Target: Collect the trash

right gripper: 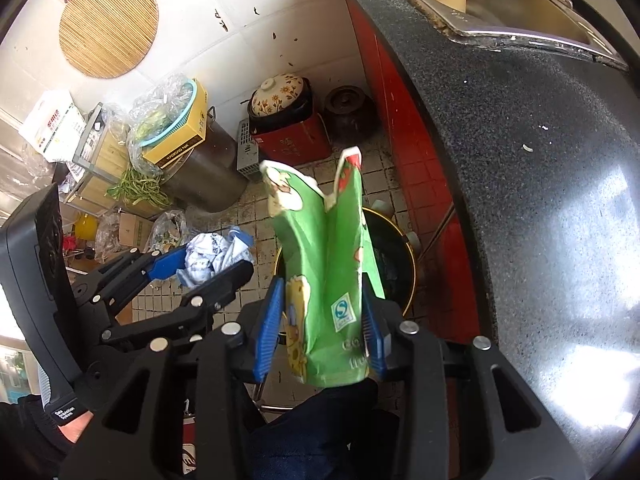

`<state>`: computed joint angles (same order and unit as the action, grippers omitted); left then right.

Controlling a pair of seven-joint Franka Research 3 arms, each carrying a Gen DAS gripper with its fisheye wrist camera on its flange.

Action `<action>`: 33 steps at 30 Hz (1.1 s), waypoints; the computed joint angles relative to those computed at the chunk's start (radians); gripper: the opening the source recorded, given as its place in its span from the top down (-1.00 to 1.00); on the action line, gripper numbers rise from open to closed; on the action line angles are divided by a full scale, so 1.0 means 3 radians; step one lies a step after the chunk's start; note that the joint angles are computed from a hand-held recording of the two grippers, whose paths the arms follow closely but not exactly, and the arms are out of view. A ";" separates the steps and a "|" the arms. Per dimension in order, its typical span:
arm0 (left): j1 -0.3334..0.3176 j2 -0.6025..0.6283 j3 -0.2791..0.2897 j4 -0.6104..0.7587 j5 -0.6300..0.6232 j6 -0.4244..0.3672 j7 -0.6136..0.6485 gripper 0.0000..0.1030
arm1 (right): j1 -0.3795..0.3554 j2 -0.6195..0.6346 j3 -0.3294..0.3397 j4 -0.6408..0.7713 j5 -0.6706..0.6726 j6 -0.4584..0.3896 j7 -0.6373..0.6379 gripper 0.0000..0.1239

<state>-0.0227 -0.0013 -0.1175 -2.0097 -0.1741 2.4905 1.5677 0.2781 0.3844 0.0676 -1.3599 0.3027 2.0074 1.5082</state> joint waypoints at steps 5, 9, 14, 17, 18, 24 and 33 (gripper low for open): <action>-0.0001 0.0013 -0.0004 0.0025 0.0024 -0.0008 0.0032 -0.37 | -0.0035 -0.0050 0.0008 -0.0027 0.0068 0.0047 -0.0077 -0.04; -0.0019 -0.0018 -0.0020 0.0079 0.0091 -0.0044 0.0004 -0.66 | -0.0071 -0.0215 0.0001 -0.0142 0.0112 0.0112 -0.0180 -0.23; -0.0106 -0.0030 -0.0077 0.0291 0.0369 -0.0189 -0.0217 -0.87 | -0.0160 -0.0708 -0.0090 -0.0542 0.0082 0.0341 -0.0218 -0.46; -0.0196 0.0014 -0.0138 0.0494 0.0284 -0.0277 -0.0138 -0.87 | -0.0230 -0.1114 -0.0175 -0.0936 -0.0137 0.0560 -0.0092 -0.54; -0.0231 0.0033 -0.0163 0.0563 0.0247 -0.0300 -0.0088 -0.87 | -0.0261 -0.1292 -0.0211 -0.1103 -0.0383 0.0640 0.0063 -0.55; -0.0524 0.0515 -0.0429 0.1482 0.0040 -0.0663 0.0452 -0.87 | -0.0792 -0.2330 -0.0211 -0.2032 -0.1462 0.0795 0.1211 -0.55; -0.1138 0.1509 -0.0776 0.3197 0.0147 -0.1415 0.0944 -0.87 | -0.1830 -0.3621 -0.0022 -0.2781 -0.2119 0.0110 0.2558 -0.55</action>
<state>-0.3641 0.4514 -0.3503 -1.0507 -0.1300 2.0660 1.8509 -0.2710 -0.7020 0.0610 -2.1943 -0.3330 2.0405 2.2755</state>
